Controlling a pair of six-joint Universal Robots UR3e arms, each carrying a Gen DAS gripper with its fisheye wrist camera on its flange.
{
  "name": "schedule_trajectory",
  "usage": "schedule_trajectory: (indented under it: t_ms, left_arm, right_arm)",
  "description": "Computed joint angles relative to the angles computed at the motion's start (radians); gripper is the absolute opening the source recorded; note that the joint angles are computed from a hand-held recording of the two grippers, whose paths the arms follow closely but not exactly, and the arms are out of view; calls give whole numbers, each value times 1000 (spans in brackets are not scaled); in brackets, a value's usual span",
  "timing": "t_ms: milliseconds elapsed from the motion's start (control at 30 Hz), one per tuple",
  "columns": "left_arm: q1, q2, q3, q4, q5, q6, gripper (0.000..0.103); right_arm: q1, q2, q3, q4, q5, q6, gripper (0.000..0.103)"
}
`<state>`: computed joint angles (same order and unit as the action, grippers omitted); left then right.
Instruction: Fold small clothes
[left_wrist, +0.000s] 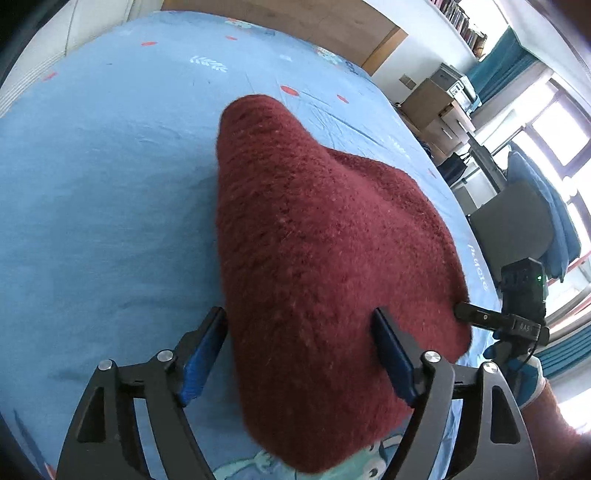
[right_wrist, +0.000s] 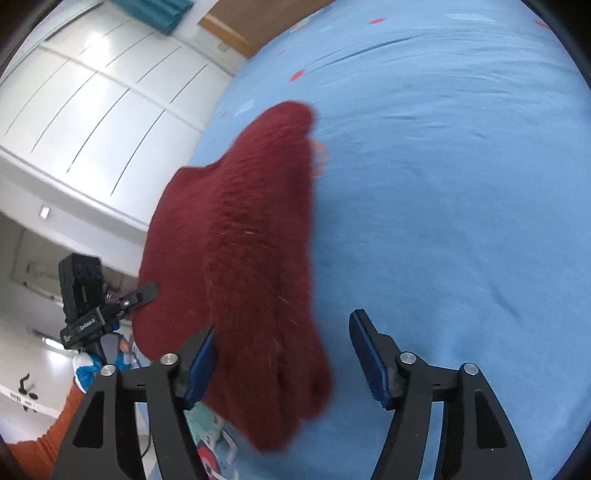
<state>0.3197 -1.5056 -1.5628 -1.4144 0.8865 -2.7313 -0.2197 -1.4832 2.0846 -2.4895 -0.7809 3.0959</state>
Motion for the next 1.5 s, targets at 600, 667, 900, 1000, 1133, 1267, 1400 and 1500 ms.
schedule_trajectory:
  t_ms: [600, 667, 900, 1000, 1133, 1267, 1400, 1500]
  left_arm:
    - [-319, 374, -184, 219, 433, -380, 77]
    - [-425, 390, -198, 268, 534, -455, 80]
    - [-733, 429, -219, 328, 834, -645, 90]
    - [-882, 382, -180, 339, 971, -725, 94]
    - [-1032, 377, -154, 311, 1106, -826, 100]
    - [-1083, 416, -169, 295, 1169, -855, 101]
    - [-1136, 459, -191, 265, 1206, -884, 102]
    - [-1222, 454, -188, 235, 1278, -952, 102]
  right_arm:
    - [151, -321, 30, 141, -341, 178, 76]
    - [193, -380, 39, 154, -394, 198, 76]
    - [358, -636, 90, 247, -567, 295, 77]
    - [473, -692, 79, 265, -672, 371, 77]
    - [666, -697, 37, 269, -845, 499, 77]
    - [874, -672, -21, 297, -1039, 629, 77]
    - [1061, -631, -85, 357, -1217, 742, 80]
    - [1191, -606, -129, 415, -1328, 841, 83]
